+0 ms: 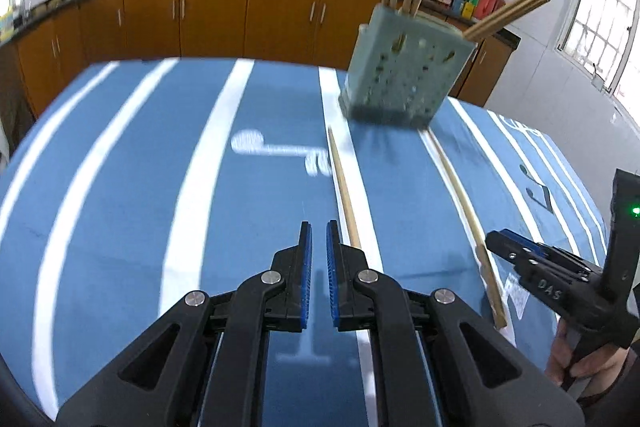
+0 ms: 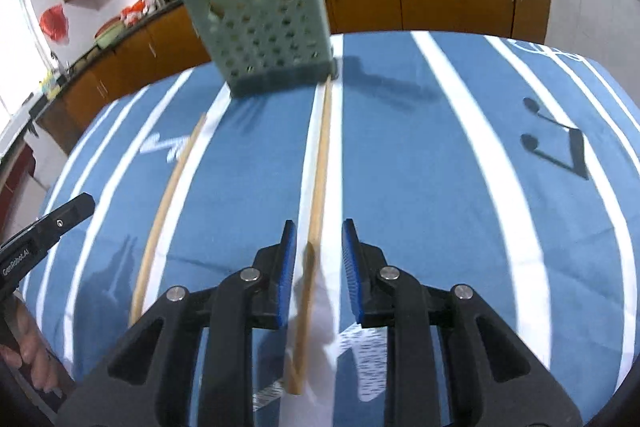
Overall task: Organize utensils
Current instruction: 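Grasp the last wooden chopstick with the right gripper while the left gripper grasps another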
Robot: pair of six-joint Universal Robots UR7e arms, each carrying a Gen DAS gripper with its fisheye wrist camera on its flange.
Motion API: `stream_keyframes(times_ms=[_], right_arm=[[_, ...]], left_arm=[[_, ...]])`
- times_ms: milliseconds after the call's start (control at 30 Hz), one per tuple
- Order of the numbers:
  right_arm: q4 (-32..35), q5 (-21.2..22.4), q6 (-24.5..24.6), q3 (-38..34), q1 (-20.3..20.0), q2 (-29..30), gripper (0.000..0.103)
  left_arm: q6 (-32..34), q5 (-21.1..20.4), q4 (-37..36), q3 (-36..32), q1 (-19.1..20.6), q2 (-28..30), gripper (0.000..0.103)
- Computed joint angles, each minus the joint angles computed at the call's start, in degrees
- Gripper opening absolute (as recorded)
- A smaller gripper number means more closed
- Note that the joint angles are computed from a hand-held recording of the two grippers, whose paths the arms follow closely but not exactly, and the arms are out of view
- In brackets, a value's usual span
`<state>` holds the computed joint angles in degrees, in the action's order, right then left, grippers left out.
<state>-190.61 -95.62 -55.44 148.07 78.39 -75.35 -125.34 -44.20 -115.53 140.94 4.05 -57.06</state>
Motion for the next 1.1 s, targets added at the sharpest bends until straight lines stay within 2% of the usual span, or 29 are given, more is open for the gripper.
stream_keyframes(times_ms=[133, 200, 267, 300, 333, 367, 600, 700, 800, 900, 1000, 1100], right_arm=[[-2.02, -1.42, -1.02, 0.28, 0.68, 1.25, 0.023], [-4.2, -2.4, -1.59, 0.38, 1.07, 2.44, 0.017], [-6.91, -2.58, -2.11, 0.87, 1.12, 3.35, 0.01], [-7.35, -2.65, -2.08, 0.85, 1.04, 3.61, 0.008], [-7.14, -2.76, -1.81, 0.54, 1.04, 3.58, 0.008], [-6.71, -2.59, -1.63, 0.51, 0.8, 3.25, 0.008], [-6.72, -2.6, -1.83, 1.37, -1.66, 0.34, 0.008], [-9.0, -4.42, 0.82, 0.01, -2.01, 0.89, 0.008], [-7.47, -5.76, 4.74, -2.31, -2.17, 0.6, 0.008], [-6.97, -5.99, 4.51, -3.01, -2.18, 0.51, 0.008], [-6.86, -6.07, 3.76, -3.02, -2.02, 0.91, 0.008], [-6.69, -5.92, 2.79, -3.02, -1.48, 1.49, 0.008]], left_arm=[[-0.08, -1.08, -3.81, 0.89, -0.2, 1.55, 0.008], [0.45, -1.14, -4.93, 1.0, -0.09, 1.95, 0.008], [0.93, -1.08, -5.66, 1.01, 0.03, 2.18, 0.015], [0.92, -1.03, -5.86, 0.96, 0.02, 2.48, 0.027], [0.59, -0.9, -5.53, 0.73, -0.13, 2.81, 0.035], [0.65, -0.71, -5.94, 0.71, -0.2, 3.21, 0.035], [4.69, -0.14, -9.53, 0.04, 0.57, 5.28, 0.035], [6.75, -0.35, -10.28, -0.74, 1.33, 6.29, 0.035], [9.06, -0.95, -11.26, -1.61, 2.41, 7.47, 0.035], [11.55, -1.62, -12.0, -2.77, 3.71, 8.92, 0.035], [12.74, -2.09, -9.77, -4.85, 4.63, 10.75, 0.028], [12.17, -2.54, -4.24, -7.48, 5.54, 11.82, 0.011]])
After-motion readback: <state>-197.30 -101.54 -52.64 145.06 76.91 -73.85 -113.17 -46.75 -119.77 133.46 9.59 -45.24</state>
